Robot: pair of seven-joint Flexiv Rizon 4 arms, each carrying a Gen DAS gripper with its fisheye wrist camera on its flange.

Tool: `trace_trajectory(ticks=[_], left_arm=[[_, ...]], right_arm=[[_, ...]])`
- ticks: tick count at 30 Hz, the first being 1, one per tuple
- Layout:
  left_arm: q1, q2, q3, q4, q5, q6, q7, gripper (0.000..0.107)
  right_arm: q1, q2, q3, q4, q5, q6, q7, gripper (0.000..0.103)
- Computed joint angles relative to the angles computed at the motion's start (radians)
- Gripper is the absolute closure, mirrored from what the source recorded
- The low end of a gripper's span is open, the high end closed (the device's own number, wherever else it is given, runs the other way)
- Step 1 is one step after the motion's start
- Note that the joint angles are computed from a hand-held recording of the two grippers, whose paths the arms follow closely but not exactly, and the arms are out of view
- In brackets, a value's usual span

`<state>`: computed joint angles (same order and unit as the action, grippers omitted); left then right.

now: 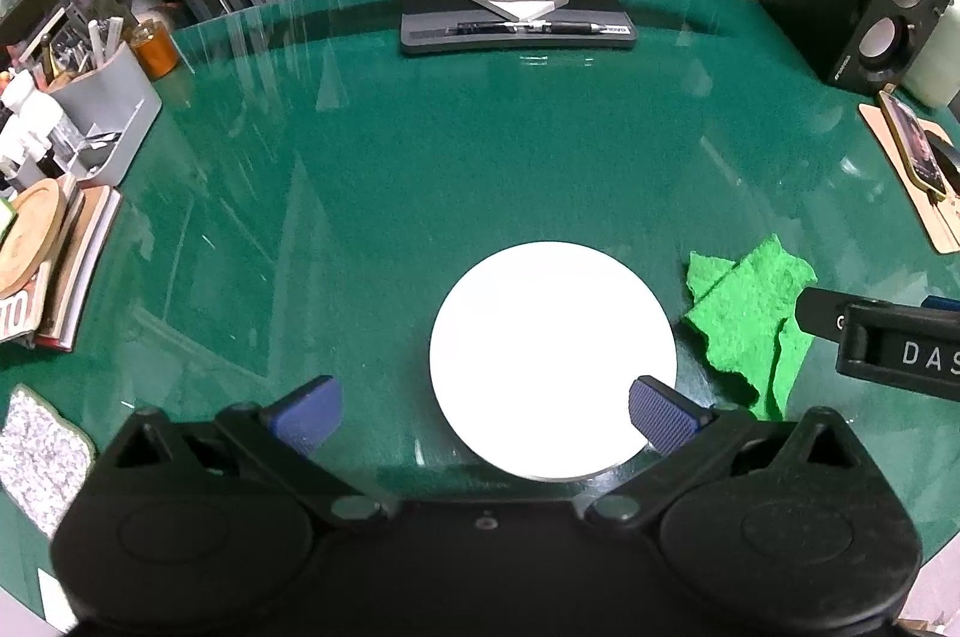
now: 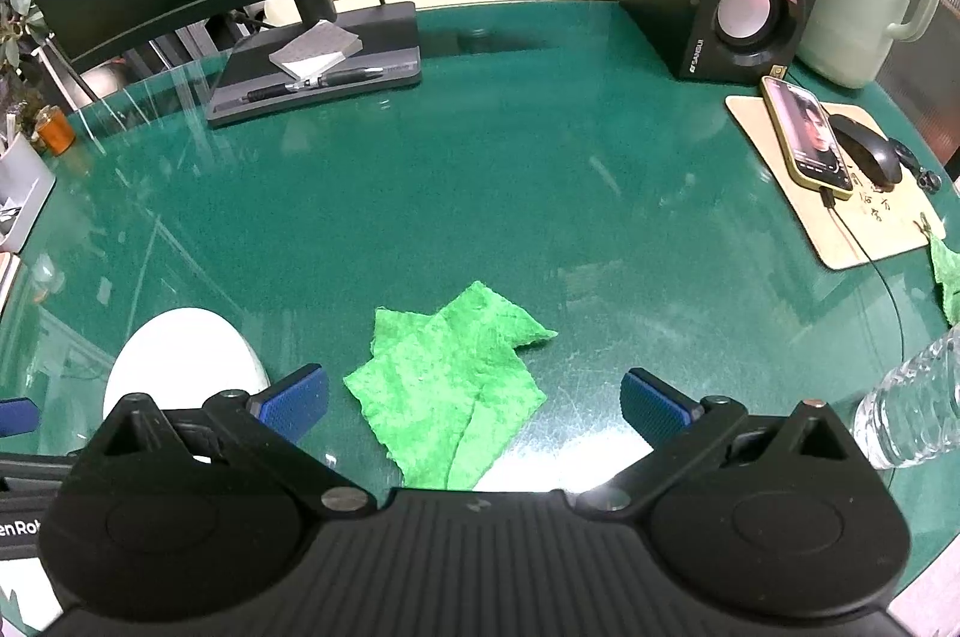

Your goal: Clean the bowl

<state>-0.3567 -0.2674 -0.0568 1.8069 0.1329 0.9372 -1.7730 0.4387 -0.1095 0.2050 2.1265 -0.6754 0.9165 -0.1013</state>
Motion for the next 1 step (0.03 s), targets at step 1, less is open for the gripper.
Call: trace_trajectory(ticks=[1], left_arm=[[0.008, 0.002, -0.008, 0.01, -0.021, 0.014, 0.021, 0.004]], right_arm=[[0.0, 0.0, 0.0, 0.0, 0.0, 0.0, 0.0, 0.0]])
